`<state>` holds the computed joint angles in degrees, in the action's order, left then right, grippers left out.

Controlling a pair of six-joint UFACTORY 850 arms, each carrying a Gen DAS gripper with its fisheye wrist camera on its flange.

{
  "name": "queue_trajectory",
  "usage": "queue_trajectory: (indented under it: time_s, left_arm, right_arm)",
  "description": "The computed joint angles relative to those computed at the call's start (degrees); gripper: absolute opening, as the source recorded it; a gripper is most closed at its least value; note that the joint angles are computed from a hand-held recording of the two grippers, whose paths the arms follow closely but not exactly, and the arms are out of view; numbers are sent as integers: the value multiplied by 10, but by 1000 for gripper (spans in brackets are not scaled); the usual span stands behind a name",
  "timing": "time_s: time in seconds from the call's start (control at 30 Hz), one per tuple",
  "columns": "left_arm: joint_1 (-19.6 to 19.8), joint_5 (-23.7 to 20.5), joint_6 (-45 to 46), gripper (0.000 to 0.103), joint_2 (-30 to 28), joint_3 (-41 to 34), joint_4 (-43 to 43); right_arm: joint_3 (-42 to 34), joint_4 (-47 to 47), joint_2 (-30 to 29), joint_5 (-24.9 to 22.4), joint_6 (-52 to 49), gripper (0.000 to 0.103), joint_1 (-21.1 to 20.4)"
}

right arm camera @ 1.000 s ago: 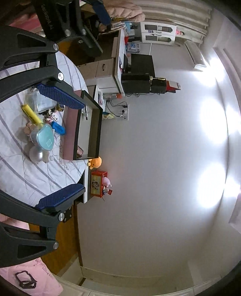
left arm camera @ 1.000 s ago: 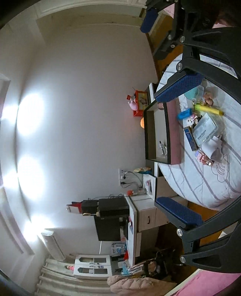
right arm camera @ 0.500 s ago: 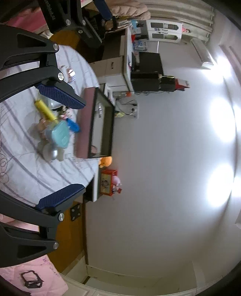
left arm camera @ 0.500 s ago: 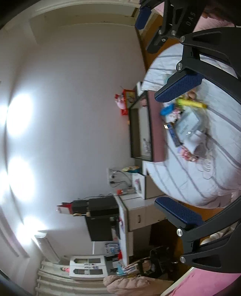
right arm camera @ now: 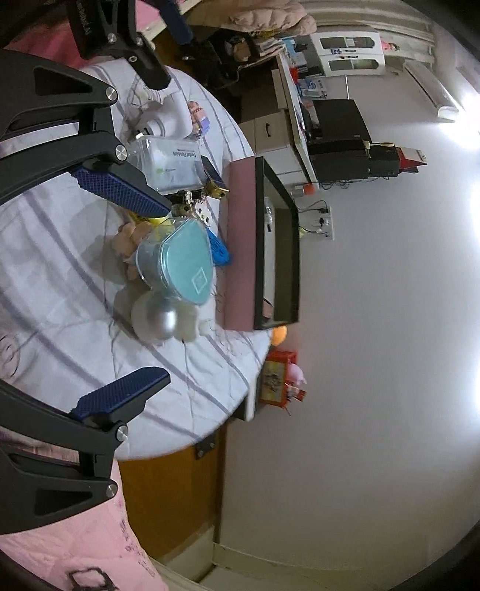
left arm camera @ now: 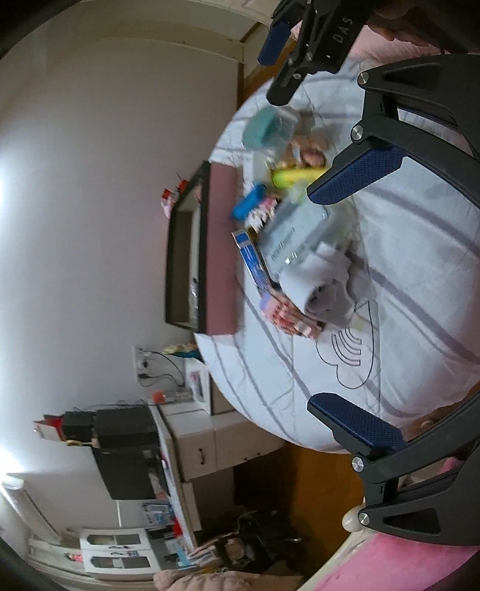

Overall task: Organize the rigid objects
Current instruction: 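Grasp the white hair dryer with the left tool while the right tool grasps the teal container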

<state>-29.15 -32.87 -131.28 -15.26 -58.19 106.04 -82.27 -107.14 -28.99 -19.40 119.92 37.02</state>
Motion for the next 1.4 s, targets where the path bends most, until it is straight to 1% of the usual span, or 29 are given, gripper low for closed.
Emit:
queue_trajectory:
  time_s: [0.13,0.2,0.23,0.3,0.37,0.4,0.47,0.5,0.57,0.6,0.63,0.67,0.7,0.8,0.93,1.03,1.13,1.2,1.27,1.3,1.33,1.37,1.4]
  left_arm:
    - [12,7,32,103,-19,-14,-22]
    - [20,16,34,103,-22,-16,-21]
    - [22,20,34,103,-23,-17,-22]
    - [28,29,37,103,-27,-19,-22]
    - [30,28,41,103,-32,-21,-21]
    - [31,30,48,103,-34,-23,-27]
    - [35,38,46,103,-39,-26,-27]
    - [37,40,44,103,-41,-27,-28]
    - [40,50,40,103,-47,-34,-24]
    - [40,52,49,103,-52,-38,-30]
    - [40,54,49,103,-55,-41,-24]
    - [40,55,44,103,-56,-41,-17]
    - [40,56,38,103,-57,-42,-10]
    - [42,70,40,103,-65,-54,-4]
    - [48,86,41,103,-75,-64,2]
    - [55,110,46,102,-74,-63,-10]
    - [59,118,24,102,-72,-59,2]
    - [57,121,47,101,-79,-67,-18]
    - [52,110,68,101,-86,-73,-30]
    - [51,108,75,97,-89,-76,-35]
    - [52,115,76,84,-91,-78,-35]
    - [56,130,55,76,-91,-78,-17]
    - [59,142,29,73,-90,-76,6]
  right_arm:
    - [-41,11,-33,59,7,84,-13]
    - [-63,20,-51,72,1,84,-16]
    - [-72,34,-58,72,-13,84,-16]
    - [-94,90,-74,73,-73,84,-16]
    - [-109,109,-85,78,-97,84,-17]
    - [-111,95,-88,82,-86,84,-18]
    - [-109,31,-88,85,-23,84,-20]
    - [-111,23,-89,94,-18,84,-21]
    - [-117,54,-93,99,-54,82,-23]
    - [-117,56,-94,100,-60,72,-23]
    - [-118,58,-94,105,-61,71,-25]
    - [-117,39,-93,115,-38,71,-29]
    - [-116,38,-92,119,-37,71,-30]
    - [-114,64,-90,112,-66,70,-31]
    - [-110,39,-87,120,-38,70,-35]
    - [-112,67,-87,124,-69,71,-36]
    - [-112,69,-88,125,-71,71,-37]
    - [-114,76,-89,125,-77,71,-37]
    - [-115,91,-89,124,-92,71,-36]
    - [-115,96,-89,126,-97,71,-37]
    - [-117,112,-90,126,-113,71,-37]
    - [-118,120,-91,126,-121,71,-36]
    - [-119,126,-91,127,-127,71,-36]
